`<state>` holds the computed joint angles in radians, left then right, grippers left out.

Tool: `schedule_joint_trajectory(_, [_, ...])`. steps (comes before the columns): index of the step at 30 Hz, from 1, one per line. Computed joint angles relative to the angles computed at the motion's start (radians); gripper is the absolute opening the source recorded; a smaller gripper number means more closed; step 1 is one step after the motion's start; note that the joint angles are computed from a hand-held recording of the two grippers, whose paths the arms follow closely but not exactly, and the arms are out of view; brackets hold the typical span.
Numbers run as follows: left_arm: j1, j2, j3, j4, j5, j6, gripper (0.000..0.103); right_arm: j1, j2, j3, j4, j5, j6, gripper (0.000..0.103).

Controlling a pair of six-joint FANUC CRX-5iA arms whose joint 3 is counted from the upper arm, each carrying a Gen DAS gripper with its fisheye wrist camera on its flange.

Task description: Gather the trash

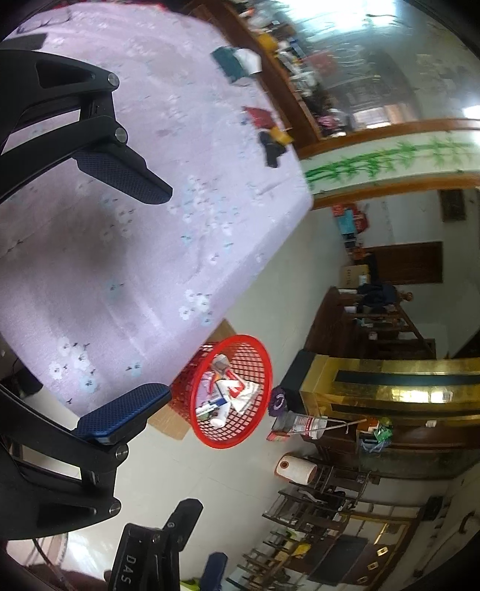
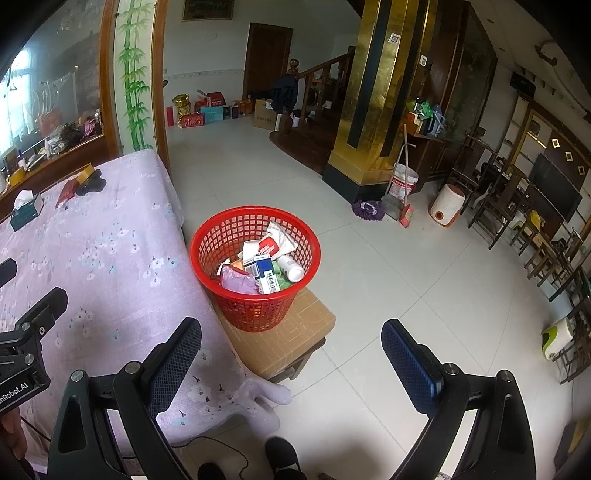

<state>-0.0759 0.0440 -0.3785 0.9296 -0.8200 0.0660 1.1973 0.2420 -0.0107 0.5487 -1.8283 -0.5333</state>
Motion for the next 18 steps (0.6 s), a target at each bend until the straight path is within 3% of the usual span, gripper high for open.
schedule_joint_trajectory(8, [0.102,0.066,0.041,-0.135,0.078,0.178,0.097,-0.075,0.046,0.016,-0.002,0.178,0.134,0.100])
schedule_joint_trajectory(18, [0.294,0.213,0.167,-0.436,0.233,0.501,0.097,-0.218,0.306,0.281,-0.001,0.494,0.519,0.100])
